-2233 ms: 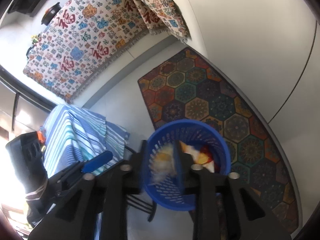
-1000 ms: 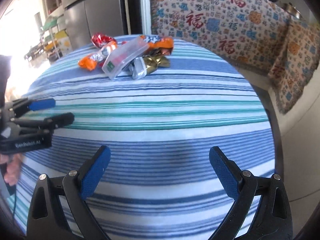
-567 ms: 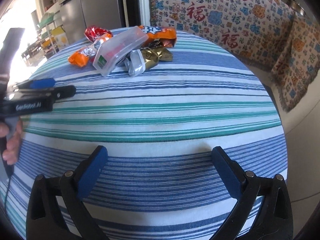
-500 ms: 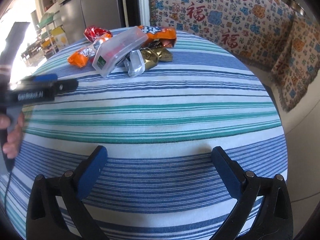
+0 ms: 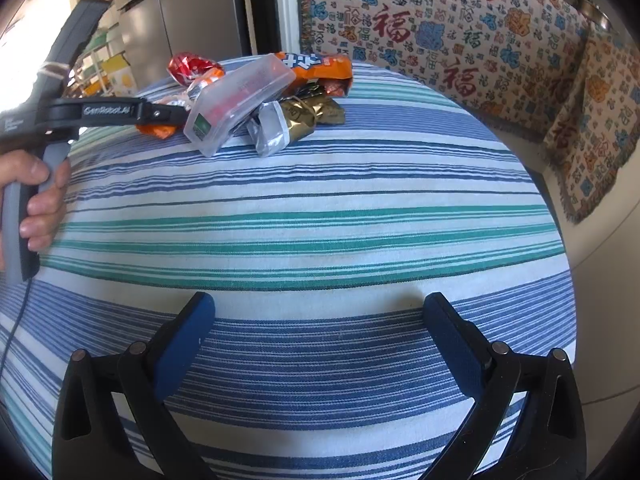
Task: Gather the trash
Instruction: 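Grasp the orange plastic bag with left tool while right tool grasps the gold foil wrapper, then lift the orange bag with left tool while right tool lifts the gold wrapper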
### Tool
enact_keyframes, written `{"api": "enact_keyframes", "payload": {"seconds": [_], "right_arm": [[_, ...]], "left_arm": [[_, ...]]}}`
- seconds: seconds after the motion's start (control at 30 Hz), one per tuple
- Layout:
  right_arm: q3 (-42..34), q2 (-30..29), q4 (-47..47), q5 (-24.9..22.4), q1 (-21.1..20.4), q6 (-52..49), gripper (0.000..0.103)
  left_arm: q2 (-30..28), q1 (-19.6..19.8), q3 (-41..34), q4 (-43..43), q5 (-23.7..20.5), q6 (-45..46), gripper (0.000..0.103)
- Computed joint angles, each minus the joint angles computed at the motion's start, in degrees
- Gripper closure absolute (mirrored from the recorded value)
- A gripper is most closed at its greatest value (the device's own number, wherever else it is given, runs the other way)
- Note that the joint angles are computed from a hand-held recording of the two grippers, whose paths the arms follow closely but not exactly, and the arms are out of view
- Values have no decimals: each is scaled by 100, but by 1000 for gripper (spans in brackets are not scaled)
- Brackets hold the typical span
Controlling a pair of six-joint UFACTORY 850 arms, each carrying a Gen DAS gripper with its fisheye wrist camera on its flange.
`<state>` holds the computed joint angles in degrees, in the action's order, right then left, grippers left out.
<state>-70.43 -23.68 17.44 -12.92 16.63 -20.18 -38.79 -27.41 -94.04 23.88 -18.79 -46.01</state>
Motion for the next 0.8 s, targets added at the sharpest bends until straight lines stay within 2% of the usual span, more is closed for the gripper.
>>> {"api": "enact_keyframes", "payload": {"seconds": [0.17,0.27,0.33,0.43,0.47,0.57,0.6,0.67,0.7,0.73,0.77,0.8], "right_arm": [[-107,-79,328,34,-89,-157,2],[-439,-315,781,-21,-144,-528,10],[-803,-563,1298,-239,-145,-1186,14],[-1362,-932,1639,-495,-55,-1628,20],[-1501,-1017,1514,-514,-20,-1524,21],[-1839,-1227,347,-244,152,-468,21],[-1933,-1288,-42,-153,195,-135,25],[-2049,-1363,-213,-114,212,-69,46],[-2118,-1405,-41,-209,198,-257,63],[-2118,-1406,108,-229,181,-389,65],[-2067,-1364,497,-251,150,-752,72],[-1974,-1293,686,-248,132,-953,87]], "left_arm": [[703,-232,904,936,-182,-1308,61],[1124,-420,1477,1552,-213,-2106,61],[1295,-513,1736,2081,-203,-2717,61],[1354,-570,1852,2580,-237,-3181,61],[1346,-565,1855,2612,-216,-3202,61],[1317,-511,1860,2423,-57,-3075,61],[1293,-489,1852,2237,11,-2889,61],[1299,-490,1887,2288,34,-2871,60],[1299,-497,1887,2265,32,-2806,60],[1309,-500,1903,2262,56,-2796,60],[1317,-495,1917,2216,105,-2765,60],[1319,-495,1920,2192,129,-2779,60]]}}
